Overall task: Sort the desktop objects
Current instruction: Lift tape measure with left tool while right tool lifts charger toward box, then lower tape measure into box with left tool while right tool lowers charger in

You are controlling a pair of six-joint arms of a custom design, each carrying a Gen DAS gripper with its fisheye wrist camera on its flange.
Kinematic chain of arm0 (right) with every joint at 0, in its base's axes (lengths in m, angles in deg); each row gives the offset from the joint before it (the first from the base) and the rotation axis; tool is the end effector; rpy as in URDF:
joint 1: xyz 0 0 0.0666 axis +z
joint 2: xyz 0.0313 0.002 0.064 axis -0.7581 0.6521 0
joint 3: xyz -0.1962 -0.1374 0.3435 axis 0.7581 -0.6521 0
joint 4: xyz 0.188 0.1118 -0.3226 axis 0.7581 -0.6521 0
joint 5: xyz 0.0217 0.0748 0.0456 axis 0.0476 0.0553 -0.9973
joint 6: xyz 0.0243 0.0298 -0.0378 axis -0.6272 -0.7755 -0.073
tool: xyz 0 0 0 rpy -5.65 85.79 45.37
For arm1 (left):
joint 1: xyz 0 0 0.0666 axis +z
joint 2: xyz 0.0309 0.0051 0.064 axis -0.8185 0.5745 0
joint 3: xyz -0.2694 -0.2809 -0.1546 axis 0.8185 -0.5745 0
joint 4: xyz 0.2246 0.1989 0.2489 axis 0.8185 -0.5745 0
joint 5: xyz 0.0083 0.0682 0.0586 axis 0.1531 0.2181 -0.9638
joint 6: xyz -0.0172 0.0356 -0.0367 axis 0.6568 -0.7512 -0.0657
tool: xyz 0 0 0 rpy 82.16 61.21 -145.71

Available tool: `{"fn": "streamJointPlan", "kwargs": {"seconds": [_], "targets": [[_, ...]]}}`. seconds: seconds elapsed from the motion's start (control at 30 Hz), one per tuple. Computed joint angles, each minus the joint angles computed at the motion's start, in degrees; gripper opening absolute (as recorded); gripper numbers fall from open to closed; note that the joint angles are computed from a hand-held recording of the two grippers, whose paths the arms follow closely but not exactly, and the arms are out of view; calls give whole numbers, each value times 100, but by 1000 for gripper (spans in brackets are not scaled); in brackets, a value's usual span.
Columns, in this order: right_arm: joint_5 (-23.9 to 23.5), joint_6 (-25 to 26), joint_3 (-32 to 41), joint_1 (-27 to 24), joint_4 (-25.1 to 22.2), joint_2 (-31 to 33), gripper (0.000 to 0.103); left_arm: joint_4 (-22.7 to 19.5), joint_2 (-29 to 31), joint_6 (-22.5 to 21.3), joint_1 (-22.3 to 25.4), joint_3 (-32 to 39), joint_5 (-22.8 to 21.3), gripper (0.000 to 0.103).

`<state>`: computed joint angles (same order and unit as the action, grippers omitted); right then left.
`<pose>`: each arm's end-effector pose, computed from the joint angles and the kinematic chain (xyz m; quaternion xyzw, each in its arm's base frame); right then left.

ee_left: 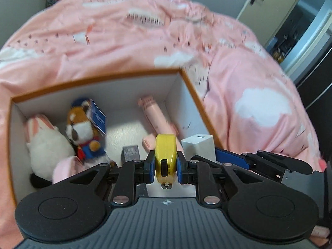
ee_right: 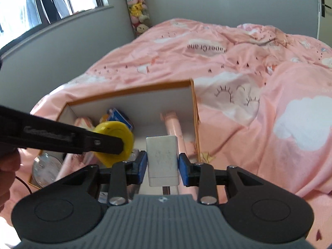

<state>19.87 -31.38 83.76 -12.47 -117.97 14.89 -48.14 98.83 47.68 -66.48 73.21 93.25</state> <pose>0.2774 0.1931 0.5231 0.0147 0.9139 0.0907 0.3954 0.3461 -0.0821 0.5407 0.1031 0.9461 -0.1818 0.2474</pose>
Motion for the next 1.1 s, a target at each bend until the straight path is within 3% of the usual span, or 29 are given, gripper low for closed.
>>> {"fn": "streamJointPlan", "kwargs": {"seconds": [0.4,0.6,1.1], "targets": [[-59,443,-66,51,-81,242,35,-477,438,81,-273,162,-486,22],[-51,812,45,134,-260,387,35,-643,575,101,-454,196,-975,22],[-37,1278,181,126,-363,590,35,-736,657,509,-372,190,-930,22]]}}
